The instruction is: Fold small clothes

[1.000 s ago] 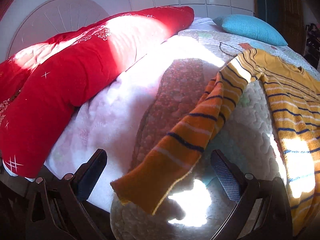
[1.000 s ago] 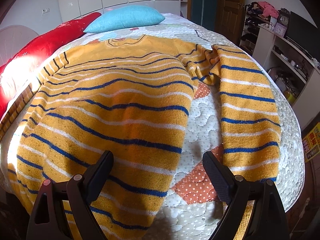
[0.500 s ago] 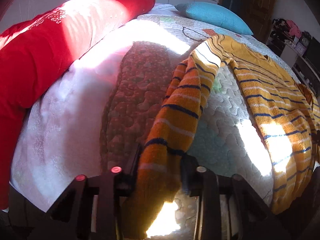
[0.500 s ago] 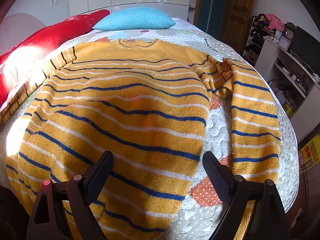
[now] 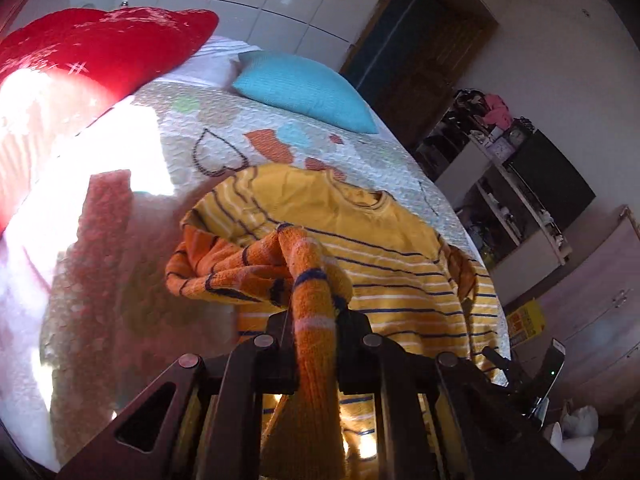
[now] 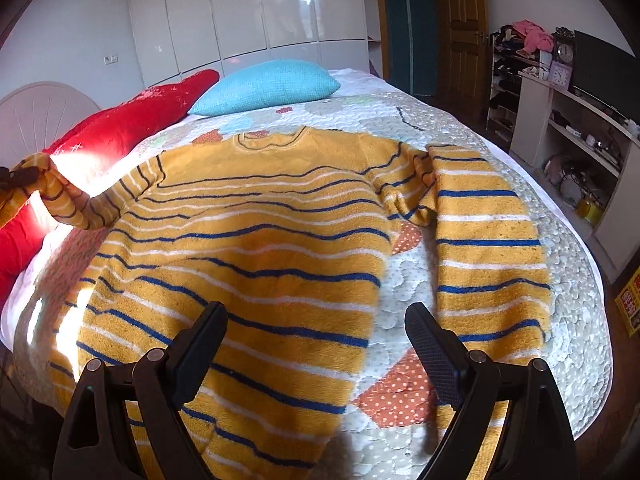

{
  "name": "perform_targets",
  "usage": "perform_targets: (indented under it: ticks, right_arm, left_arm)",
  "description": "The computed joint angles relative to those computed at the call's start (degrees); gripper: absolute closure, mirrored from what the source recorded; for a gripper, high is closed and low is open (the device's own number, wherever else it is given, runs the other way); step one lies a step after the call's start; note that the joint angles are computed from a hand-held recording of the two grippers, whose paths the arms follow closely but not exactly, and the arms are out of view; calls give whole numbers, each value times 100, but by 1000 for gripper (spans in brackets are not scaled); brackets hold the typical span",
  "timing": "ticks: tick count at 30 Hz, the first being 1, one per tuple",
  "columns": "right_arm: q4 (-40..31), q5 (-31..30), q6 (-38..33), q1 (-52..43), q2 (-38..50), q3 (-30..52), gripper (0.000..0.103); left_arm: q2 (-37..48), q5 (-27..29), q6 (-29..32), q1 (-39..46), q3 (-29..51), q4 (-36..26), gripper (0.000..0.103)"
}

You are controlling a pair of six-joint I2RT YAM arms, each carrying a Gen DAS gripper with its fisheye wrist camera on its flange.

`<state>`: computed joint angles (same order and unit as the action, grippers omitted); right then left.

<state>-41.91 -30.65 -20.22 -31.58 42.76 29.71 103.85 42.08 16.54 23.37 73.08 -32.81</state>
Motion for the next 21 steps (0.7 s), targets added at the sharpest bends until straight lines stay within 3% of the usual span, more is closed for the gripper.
perform_targets:
  ticks: [5,6,9,11,13,15,18,21]
  right_arm:
    - [-227,-830,-958,-1720,797,349,10]
    - [-238,-904,-1131,-1989,1007,427,10]
    - [-308,-1060,-1628,-2661,1645,691,10]
    - [-354,-1168,-1932,-3039,1970,851,10]
    - [-295,-1190,-2060,-3197,2177,957,10]
    - [-247,-1220,-2090,-3198,2363,1048,10]
    - [-172,-1291,-1864,-2867,2481,1125,9]
    - [149,-1341,-1348,-2130,2365,1111,10]
  left_arm:
    - [771,-544,-1204,-2070,794,538,90]
    - [1063,-595,-1379,-2387,1043,558,87]
    - [1798,-869,-1920,-3018,1522,627,59]
    - [2050,-574,-2123,-3113,1492,680,56]
    - [2016,-423,-1956,-3125,1217,747,53]
    - [1609,-614,-1689,-3041,559,1018,47]
    - [759,-1256,-1356,-2769,-591,1624,35]
    - [126,-1914,-1108,-2331,-1398,2095,34]
